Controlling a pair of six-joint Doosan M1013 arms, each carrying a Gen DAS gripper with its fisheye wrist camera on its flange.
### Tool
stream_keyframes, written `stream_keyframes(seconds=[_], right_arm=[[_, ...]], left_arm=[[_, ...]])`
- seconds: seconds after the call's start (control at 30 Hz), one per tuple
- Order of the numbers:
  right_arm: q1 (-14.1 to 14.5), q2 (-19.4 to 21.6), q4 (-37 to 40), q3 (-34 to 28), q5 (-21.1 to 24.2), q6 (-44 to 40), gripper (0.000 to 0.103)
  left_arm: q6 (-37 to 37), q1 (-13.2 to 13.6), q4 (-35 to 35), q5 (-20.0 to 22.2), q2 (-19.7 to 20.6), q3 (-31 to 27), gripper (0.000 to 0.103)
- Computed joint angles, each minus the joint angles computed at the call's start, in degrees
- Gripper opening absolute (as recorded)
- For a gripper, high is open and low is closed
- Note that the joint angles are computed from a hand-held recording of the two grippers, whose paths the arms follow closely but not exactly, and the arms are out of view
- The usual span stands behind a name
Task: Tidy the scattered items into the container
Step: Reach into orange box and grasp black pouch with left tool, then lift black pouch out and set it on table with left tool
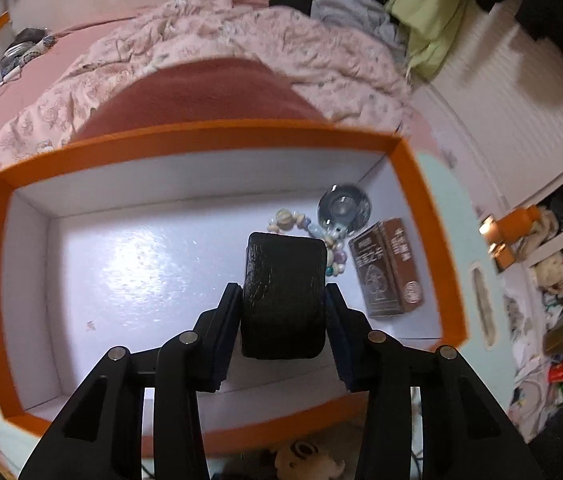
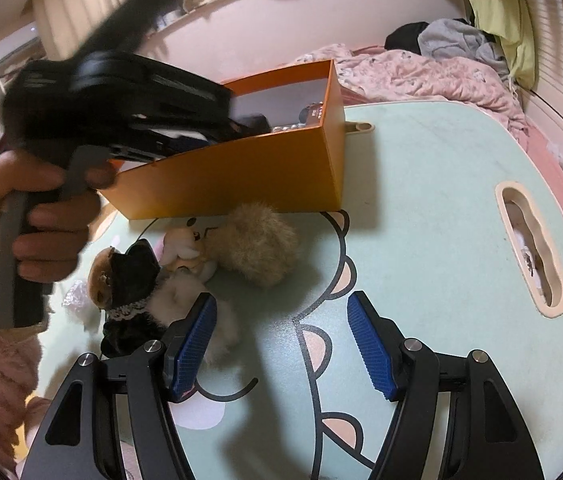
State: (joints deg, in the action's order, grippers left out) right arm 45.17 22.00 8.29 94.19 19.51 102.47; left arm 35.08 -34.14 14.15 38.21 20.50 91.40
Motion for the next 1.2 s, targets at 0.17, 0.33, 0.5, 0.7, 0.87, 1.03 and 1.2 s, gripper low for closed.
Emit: stream_keyframes(seconds=[0.17, 0.33, 0.5, 0.7, 0.87, 1.03, 1.2], right_arm=[[-0.1, 0.0, -2.6, -0.5, 0.9, 2.6, 0.068], [-0.1, 0.2, -5.6, -1.5, 1.9, 5.3, 0.068], [-0.5, 0.0, -11.0, -2.0, 1.3, 11.3, 0.068], [-0.7, 0.5, -18.4, -3.7, 2.6, 17.9, 0.068], [-0.6, 0.8, -20.1, -4.8, 2.6, 17.9, 0.068], [-0.7, 1.9, -18.0, -7.4, 4.2, 13.7, 0.068], [-1.1, 3.2, -16.7, -10.9, 5.3, 8.6, 0.063]], left_arm=[[-7.3, -0.7, 7.5, -5.5, -5.6, 5.4, 0.042], [-17.5, -2.3, 17.1, -8.0, -10.9, 11.6, 0.043], [-32.7, -3.8, 27.6, -5.8, -14.2, 17.6, 0.043], [-42.3, -4.6, 31.7, -6.2, -15.9, 23.0, 0.043], [-48.4, -4.9, 33.9, -8.1, -16.0, 25.8, 0.043], [-51.8, -6.1, 35.6, -9.0, -14.7, 26.1, 0.043], [-49.7, -6.4, 33.8, -10.8, -13.8, 25.6, 0.043]])
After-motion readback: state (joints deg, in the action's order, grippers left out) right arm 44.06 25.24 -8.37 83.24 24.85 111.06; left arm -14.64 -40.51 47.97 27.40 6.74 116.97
